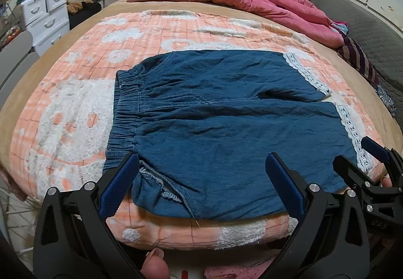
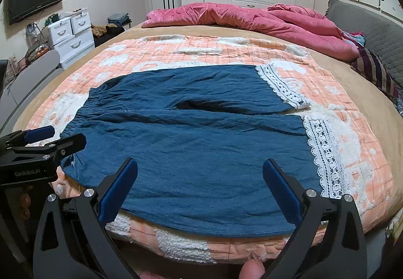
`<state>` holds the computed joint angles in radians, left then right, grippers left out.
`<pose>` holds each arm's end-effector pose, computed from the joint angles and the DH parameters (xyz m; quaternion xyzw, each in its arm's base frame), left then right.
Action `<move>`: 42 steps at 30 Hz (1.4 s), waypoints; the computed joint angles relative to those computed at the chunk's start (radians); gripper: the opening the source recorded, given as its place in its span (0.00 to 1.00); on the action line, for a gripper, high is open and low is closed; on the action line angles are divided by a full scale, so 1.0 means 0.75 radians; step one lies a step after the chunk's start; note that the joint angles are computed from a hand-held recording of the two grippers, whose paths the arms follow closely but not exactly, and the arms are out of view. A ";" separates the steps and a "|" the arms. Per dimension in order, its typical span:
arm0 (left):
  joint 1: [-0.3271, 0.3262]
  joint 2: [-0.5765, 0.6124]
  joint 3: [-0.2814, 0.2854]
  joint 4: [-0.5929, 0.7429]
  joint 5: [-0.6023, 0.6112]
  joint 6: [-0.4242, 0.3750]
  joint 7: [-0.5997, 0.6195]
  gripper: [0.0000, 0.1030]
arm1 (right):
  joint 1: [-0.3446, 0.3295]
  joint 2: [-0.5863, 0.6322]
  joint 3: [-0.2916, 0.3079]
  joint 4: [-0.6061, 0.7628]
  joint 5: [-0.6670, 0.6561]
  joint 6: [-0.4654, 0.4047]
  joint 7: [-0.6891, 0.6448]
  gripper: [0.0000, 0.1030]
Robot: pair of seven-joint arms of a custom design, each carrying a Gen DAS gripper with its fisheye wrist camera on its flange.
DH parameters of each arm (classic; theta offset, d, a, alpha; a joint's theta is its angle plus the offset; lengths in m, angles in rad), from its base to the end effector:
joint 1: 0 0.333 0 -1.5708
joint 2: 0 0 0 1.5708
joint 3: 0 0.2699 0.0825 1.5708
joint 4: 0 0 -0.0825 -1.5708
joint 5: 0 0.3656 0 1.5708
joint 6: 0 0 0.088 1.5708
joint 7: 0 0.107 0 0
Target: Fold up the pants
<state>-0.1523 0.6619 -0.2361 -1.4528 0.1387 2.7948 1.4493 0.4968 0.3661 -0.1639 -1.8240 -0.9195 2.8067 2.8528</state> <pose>0.6795 -0.2431 0.3588 -0.5652 0.7503 -0.3031 0.1603 0.5909 0.2536 0.3593 -0.6071 0.6906 -0.2844 0.2713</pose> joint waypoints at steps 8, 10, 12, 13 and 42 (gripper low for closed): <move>-0.004 -0.016 0.003 -0.018 0.010 0.009 -0.014 0.92 | 0.002 -0.006 -0.002 0.001 -0.014 -0.011 0.008 0.96; -0.002 -0.016 0.001 -0.019 0.009 0.009 -0.011 0.92 | -0.002 -0.007 0.001 -0.001 -0.014 -0.008 0.007 0.96; -0.002 -0.016 0.001 -0.019 0.009 0.010 -0.012 0.92 | -0.005 -0.008 0.002 -0.002 -0.016 -0.005 0.008 0.96; -0.001 -0.016 0.000 -0.020 0.009 0.011 -0.010 0.92 | -0.008 -0.007 0.004 -0.002 -0.012 -0.004 0.003 0.96; -0.005 -0.038 0.005 -0.021 0.012 -0.006 -0.021 0.92 | -0.009 0.028 -0.003 0.031 0.052 0.015 -0.058 0.96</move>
<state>-0.1564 0.6335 -0.2326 -1.4682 0.1476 2.7907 1.4335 0.4897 0.3868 -0.1664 -1.8009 -0.8808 2.8178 2.8091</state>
